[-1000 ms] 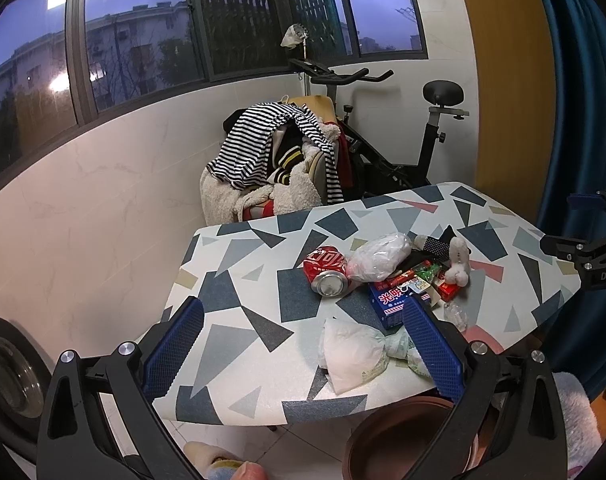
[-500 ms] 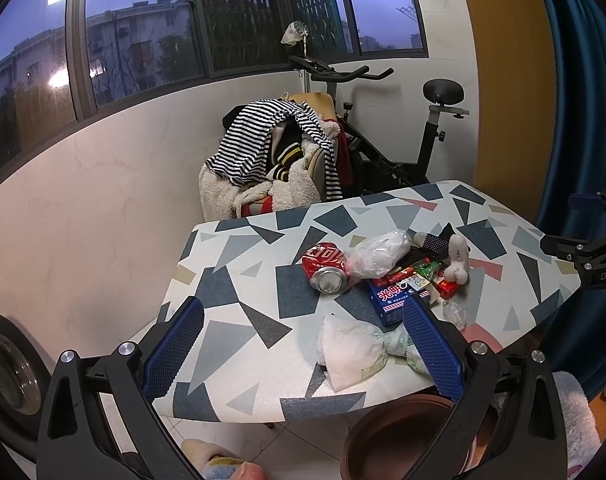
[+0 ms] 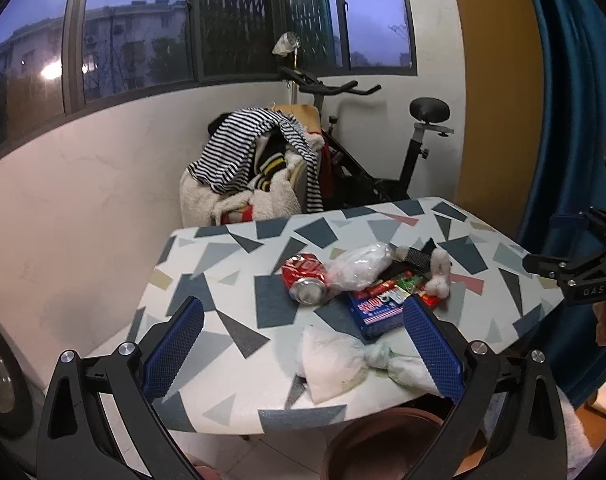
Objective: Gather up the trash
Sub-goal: 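Grasp the white tissue with the left tool while the right tool grasps the white plush toy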
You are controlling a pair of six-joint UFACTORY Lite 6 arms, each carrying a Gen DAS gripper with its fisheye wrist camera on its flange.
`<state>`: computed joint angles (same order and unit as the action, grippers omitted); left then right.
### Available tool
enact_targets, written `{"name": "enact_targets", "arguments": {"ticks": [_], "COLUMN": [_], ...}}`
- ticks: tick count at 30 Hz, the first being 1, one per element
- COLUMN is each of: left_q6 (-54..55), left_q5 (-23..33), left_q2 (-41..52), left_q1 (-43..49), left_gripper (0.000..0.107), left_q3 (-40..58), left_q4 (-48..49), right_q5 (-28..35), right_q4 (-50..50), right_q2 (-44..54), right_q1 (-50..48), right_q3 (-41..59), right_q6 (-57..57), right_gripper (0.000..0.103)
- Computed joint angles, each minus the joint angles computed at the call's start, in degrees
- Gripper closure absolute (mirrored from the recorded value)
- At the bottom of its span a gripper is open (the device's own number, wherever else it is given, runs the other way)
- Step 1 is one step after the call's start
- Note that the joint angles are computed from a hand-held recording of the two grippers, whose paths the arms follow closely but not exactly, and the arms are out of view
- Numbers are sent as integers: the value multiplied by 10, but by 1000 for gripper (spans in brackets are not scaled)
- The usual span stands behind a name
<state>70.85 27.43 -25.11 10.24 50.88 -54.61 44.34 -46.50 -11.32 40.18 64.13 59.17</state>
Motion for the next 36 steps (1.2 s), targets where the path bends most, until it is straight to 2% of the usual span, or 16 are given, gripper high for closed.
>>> {"name": "enact_targets", "arguments": {"ticks": [3, 5, 8, 10, 13, 14, 17, 19, 21, 26, 29, 30, 31, 32, 34, 36], "left_q6": [50, 68, 26, -4, 22, 29, 35, 20, 0, -5, -18, -17, -22, -42, -19, 49], "left_q5": [-26, -15, 11, 4, 31, 31, 47, 55, 50, 11, 19, 32, 41, 38, 52, 58], "left_q2": [2, 19, 69, 98, 153, 177, 246, 316, 371, 471, 529, 549, 561, 572, 563, 520], "left_q1": [-4, 9, 23, 23, 42, 43, 47, 40, 29, -11, -26, -27, -29, -33, -29, -23], "left_gripper": [10, 9, 9, 9, 10, 10, 11, 20, 22, 23, 24, 44, 84, 97, 101, 102], "left_q3": [-18, -18, 0, 5, 15, 20, 45, 83, 115, 172, 213, 228, 239, 251, 243, 210], "left_q4": [-36, -50, -18, 1, -33, -49, -76, -89, -94, -121, -126, -130, -127, -106, -125, -170], "right_q5": [-28, -51, -95, -103, -112, -126, -100, -104, -126, -141, -162, -177, -189, -203, -231, -251], "right_q4": [-5, 8, 35, 40, 61, 78, 31, 28, 34, -8, -2, 3, 6, 11, 6, 13], "right_q2": [1, -5, -12, 5, 44, 55, 85, 98, 105, 110, 111, 113, 115, 118, 130, 155], "right_q1": [-4, -16, -38, -41, -50, -61, -55, -64, -81, -105, -130, -142, -151, -160, -175, -187], "right_q3": [-14, -28, -49, -44, -26, -27, -13, -11, -14, -28, -36, -39, -41, -42, -37, -18], "right_q6": [16, 11, -7, -5, -10, -21, 25, 21, 3, 18, 11, 5, 1, -6, -11, -31], "right_gripper": [6, 6, 6, 6, 6, 6, 6, 6, 6, 6, 6, 6, 6, 6, 9, 24]}}
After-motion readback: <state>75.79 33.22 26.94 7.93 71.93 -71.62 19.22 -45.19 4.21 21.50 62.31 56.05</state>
